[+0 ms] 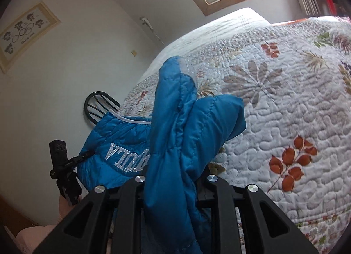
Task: Fold large clothes
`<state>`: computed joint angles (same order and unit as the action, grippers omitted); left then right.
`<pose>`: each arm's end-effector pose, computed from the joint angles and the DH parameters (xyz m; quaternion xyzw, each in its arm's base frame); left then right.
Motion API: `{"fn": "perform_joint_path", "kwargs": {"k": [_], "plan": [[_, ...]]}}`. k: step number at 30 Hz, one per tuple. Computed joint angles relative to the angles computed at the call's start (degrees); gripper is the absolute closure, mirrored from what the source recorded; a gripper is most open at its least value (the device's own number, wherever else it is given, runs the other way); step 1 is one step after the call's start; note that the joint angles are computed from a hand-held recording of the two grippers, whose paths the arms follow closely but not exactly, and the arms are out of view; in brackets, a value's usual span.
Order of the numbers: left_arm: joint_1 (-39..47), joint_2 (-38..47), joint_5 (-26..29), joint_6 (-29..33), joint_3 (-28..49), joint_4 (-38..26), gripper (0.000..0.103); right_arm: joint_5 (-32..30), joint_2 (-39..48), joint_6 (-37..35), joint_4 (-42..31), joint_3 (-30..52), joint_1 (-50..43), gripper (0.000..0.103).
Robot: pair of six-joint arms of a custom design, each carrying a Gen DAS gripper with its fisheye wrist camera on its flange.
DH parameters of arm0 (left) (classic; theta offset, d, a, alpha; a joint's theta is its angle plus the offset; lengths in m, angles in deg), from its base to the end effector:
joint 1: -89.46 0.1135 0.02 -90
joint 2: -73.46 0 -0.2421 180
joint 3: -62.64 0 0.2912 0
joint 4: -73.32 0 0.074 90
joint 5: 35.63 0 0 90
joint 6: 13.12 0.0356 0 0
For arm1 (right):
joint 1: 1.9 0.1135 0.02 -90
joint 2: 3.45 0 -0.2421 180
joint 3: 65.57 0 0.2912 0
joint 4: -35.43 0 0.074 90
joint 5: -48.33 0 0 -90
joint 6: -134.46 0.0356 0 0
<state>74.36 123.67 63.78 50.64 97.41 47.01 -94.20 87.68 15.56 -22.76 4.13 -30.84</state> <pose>0.2178 -0.0648 0.1493 -0.0549 0.9085 -0.2138 0.3547 0.2877 -0.1268 0.1551 -0.0397 0.8931 0.3465 0.2841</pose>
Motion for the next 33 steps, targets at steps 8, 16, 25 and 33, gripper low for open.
{"fn": "perform_joint_path", "kwargs": {"k": [8,16,25,33], "plan": [[5.95,10.92,7.4,-1.36,-9.49,20.1,0.071,-3.94,19.99,-0.47,1.75,3.53,-4.65,0.071],[10.1,0.87,11.26,-0.8,-10.26,8.68,0.056,1.86,10.98,2.5,5.52,-1.59,-5.51,0.046],[13.35,-26.7,5.28,5.64,-9.93,-15.4,0.052,11.06,-7.4,4.34,9.59,-7.46,-8.11,0.038],[5.74,14.63,-0.92,9.71,10.59,-2.09,0.05,22.38,-0.5,9.3,11.53,3.34,8.12,0.031]]}}
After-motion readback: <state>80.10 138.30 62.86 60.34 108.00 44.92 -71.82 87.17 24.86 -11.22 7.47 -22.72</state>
